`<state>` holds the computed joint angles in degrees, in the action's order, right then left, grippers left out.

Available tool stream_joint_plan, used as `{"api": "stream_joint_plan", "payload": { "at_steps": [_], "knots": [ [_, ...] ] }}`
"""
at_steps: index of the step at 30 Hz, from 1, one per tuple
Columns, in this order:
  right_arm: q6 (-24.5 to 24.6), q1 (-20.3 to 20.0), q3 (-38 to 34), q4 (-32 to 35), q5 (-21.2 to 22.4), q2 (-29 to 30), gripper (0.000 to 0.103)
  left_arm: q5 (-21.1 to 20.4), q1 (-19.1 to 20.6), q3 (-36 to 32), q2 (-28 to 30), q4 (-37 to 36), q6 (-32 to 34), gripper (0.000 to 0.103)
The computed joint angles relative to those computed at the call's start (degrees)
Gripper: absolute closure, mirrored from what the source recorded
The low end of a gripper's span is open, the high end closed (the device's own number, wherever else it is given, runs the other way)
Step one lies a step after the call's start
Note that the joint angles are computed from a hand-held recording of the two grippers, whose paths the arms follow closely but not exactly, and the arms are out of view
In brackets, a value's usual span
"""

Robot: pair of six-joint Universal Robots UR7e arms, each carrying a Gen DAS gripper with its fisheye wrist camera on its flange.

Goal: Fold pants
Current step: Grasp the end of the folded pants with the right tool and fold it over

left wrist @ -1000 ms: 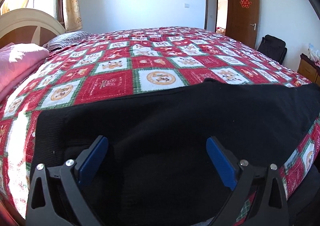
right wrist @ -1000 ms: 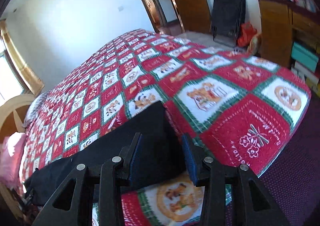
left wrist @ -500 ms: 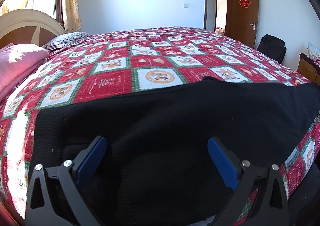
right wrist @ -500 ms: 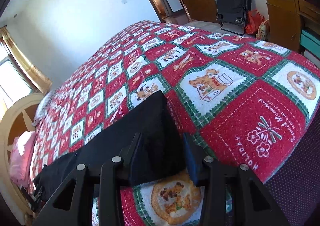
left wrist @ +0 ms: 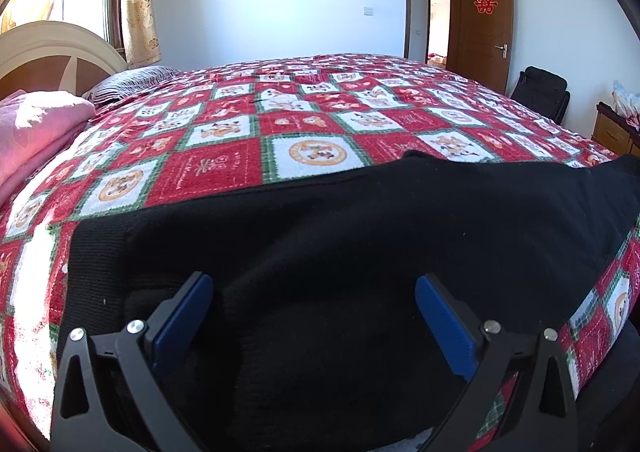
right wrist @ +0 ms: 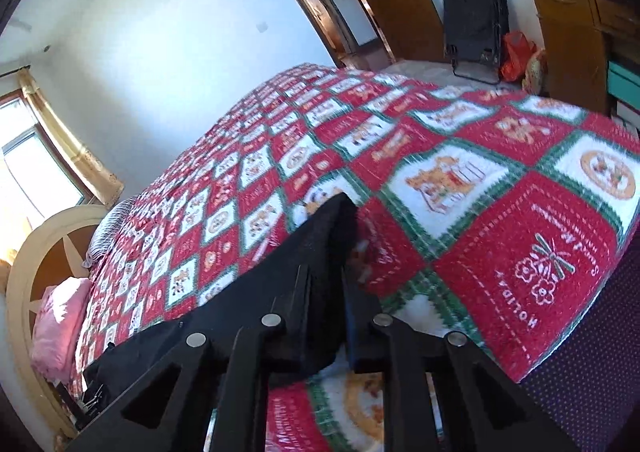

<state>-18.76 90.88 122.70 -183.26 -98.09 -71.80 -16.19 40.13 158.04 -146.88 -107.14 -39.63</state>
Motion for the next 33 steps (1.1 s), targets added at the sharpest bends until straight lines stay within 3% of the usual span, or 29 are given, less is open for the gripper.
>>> {"api": "stream_joint_plan", "payload": {
  "at_steps": [11, 21, 27, 33],
  "knots": [
    [-4.4, 8.6, 2.7, -6.2, -1.1, 0.9, 0.089, -0.4, -0.4, -0.6, -0.6, 2.3, -1.5, 0.000],
    [-5.8, 14.8, 3.0, -6.6, -1.1, 5.8, 0.089, 0.4, -6.4, -4.1, -4.4, 20.4, -14.0, 0.000],
    [-6.6, 17.3, 2.2, -5.0, -1.3, 10.7, 0.089, -0.1, -7.1, -3.9, -3.8, 18.3, -12.5, 0.000],
    [-7.4, 18.6, 1.6, -3.6, -2.0, 15.2, 0.089, -2.6, -7.1, -2.5, -3.0, 9.6, -7.2, 0.000]
  ]
}}
